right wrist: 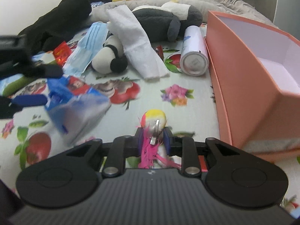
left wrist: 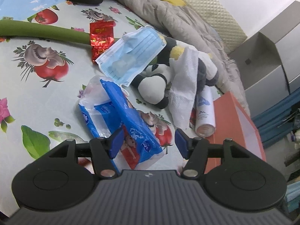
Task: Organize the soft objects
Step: 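Lift the feathered ball with the right tool while the left tool lifts the tissue pack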
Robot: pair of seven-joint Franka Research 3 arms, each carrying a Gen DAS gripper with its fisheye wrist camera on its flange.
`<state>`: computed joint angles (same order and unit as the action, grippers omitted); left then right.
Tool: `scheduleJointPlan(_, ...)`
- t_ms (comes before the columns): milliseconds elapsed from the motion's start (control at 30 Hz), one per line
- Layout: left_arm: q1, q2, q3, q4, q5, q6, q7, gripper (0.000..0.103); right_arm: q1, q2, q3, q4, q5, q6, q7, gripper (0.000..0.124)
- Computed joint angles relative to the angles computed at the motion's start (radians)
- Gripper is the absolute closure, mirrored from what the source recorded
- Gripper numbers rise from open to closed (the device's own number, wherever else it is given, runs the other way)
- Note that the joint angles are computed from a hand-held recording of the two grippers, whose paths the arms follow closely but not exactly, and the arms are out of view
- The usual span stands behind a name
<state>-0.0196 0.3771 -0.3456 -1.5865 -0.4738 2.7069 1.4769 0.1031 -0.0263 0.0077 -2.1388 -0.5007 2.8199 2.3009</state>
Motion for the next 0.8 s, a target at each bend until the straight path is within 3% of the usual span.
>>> scheduleJointPlan(133,-0.037,0.017,0.033,0.021,0.073,-0.013,-0.083,0.037,-0.006,-0.034,0.007,-0.041,-0.001,0.011,0.000,0.093)
scheduleJointPlan(267,-0.070,0.036,0.056,0.044,0.166,-0.028,-0.155,0.037,-0.024,-0.037,0.013,-0.062,0.025,0.054,0.003,0.064)
scheduleJointPlan(300,-0.074,0.042,0.057,0.050,0.184,-0.031,-0.166,0.037,-0.034,-0.033,0.017,-0.061,-0.011,0.064,0.037,0.063)
scheduleJointPlan(500,-0.097,0.065,0.072,0.072,0.284,-0.037,-0.238,0.038,-0.035,0.005,0.006,-0.037,-0.146,0.076,0.139,0.068)
scheduleJointPlan(600,-0.108,0.068,0.082,0.073,0.331,-0.033,-0.268,0.038,-0.028,0.005,-0.004,-0.040,-0.149,0.088,0.147,0.089)
scheduleJointPlan(800,-0.107,0.076,0.076,0.077,0.372,-0.038,-0.281,0.039,-0.031,-0.013,-0.004,-0.059,-0.118,0.100,0.131,0.091)
